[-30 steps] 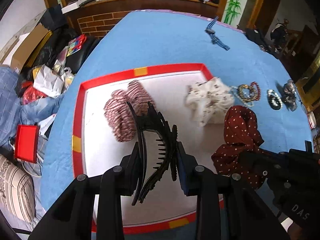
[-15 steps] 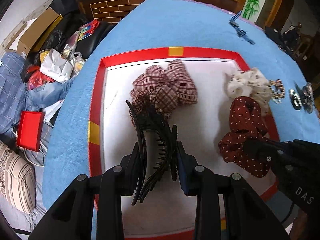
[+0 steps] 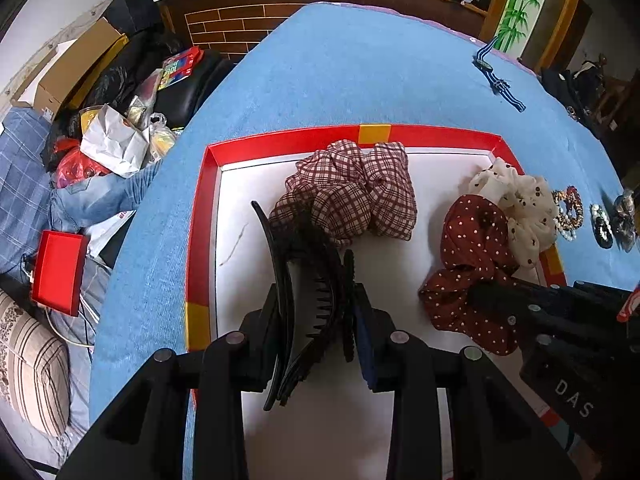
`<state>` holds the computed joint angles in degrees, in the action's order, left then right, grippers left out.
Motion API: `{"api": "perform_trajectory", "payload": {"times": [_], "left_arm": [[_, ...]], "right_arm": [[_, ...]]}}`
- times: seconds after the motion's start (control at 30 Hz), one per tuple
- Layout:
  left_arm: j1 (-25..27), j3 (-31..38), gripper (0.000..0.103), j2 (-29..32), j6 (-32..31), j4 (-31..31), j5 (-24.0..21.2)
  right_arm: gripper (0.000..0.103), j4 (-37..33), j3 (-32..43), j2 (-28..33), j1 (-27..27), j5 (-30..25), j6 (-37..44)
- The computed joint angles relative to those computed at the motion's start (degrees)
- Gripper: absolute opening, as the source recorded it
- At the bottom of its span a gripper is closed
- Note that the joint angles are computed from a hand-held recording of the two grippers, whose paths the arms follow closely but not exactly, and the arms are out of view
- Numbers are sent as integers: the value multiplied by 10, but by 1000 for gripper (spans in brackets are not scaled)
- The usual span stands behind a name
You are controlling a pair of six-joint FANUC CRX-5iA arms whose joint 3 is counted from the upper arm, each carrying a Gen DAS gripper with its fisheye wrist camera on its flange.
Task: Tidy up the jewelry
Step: 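Carry the claw clip and red scrunchie onto the white tray and release both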
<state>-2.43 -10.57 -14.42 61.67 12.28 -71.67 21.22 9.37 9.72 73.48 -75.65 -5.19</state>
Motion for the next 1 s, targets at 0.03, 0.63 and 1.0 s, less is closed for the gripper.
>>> {"api": "perform_trajectory", "payload": {"times": [0.03,0.63,1.0], "left_arm": [[0,0,32,1,0,1,1],[2,-1,32,-2,11,8,0],[-2,6,37,-5,23,12,-3]], "right_arm": [[19,-1,0,0,0,-1,0],[35,8,0,-7,8,-9,2],[36,25,-14,-35,24,2,-30]]}}
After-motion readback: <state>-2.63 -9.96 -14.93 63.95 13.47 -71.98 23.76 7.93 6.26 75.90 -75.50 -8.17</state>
